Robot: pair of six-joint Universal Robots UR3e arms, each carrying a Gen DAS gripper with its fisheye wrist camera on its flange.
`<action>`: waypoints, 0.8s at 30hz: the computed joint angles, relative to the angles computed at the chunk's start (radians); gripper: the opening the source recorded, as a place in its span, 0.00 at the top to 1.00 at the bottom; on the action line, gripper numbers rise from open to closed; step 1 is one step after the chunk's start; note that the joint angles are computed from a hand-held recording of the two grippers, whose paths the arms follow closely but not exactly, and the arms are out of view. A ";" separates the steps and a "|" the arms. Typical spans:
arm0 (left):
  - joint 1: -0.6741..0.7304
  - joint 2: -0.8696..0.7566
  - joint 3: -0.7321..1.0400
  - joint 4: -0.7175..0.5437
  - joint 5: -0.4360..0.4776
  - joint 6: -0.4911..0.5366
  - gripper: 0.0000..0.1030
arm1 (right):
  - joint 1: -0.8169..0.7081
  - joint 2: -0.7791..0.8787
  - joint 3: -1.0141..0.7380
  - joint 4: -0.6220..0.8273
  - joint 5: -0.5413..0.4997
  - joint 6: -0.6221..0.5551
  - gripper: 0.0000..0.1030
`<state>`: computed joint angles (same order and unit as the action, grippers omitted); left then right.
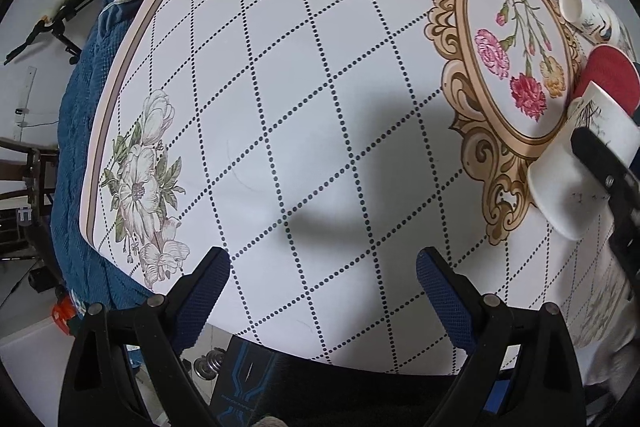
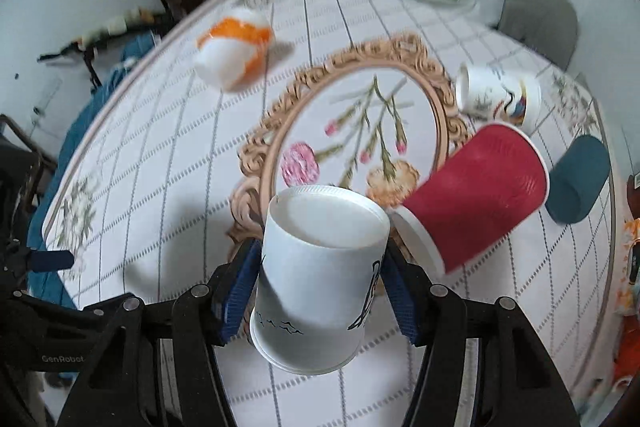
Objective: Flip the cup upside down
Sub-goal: 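Lower the inverted cup onto the mirror print and open the right gripper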
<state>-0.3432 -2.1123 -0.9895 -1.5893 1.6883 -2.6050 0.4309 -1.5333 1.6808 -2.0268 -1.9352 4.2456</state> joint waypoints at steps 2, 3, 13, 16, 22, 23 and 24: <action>0.001 0.001 -0.010 0.011 0.007 0.000 0.07 | 0.037 0.030 -0.006 -0.015 -0.023 0.033 0.39; 0.000 0.000 -0.011 0.015 0.009 -0.001 0.07 | 0.050 0.040 -0.011 -0.009 -0.028 0.047 0.39; -0.003 0.091 -0.133 0.065 0.012 -0.008 0.07 | 0.096 0.029 0.032 -0.026 0.022 0.065 0.38; -0.006 0.127 -0.160 0.078 0.005 -0.004 0.07 | 0.095 0.004 0.043 -0.009 0.052 0.090 0.27; 0.007 0.226 -0.196 0.076 -0.040 0.030 0.07 | 0.143 -0.060 -0.039 0.177 0.057 0.216 0.12; 0.014 0.253 -0.200 0.067 -0.058 0.044 0.07 | 0.157 -0.065 -0.068 0.224 0.049 0.244 0.11; 0.014 0.258 -0.180 0.054 -0.071 0.051 0.07 | 0.179 -0.070 -0.117 0.301 0.038 0.290 0.11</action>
<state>-0.3290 -1.8542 -1.1698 -1.5349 1.6177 -2.5536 0.6102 -1.6030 1.5634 -1.7258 -1.8972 4.5357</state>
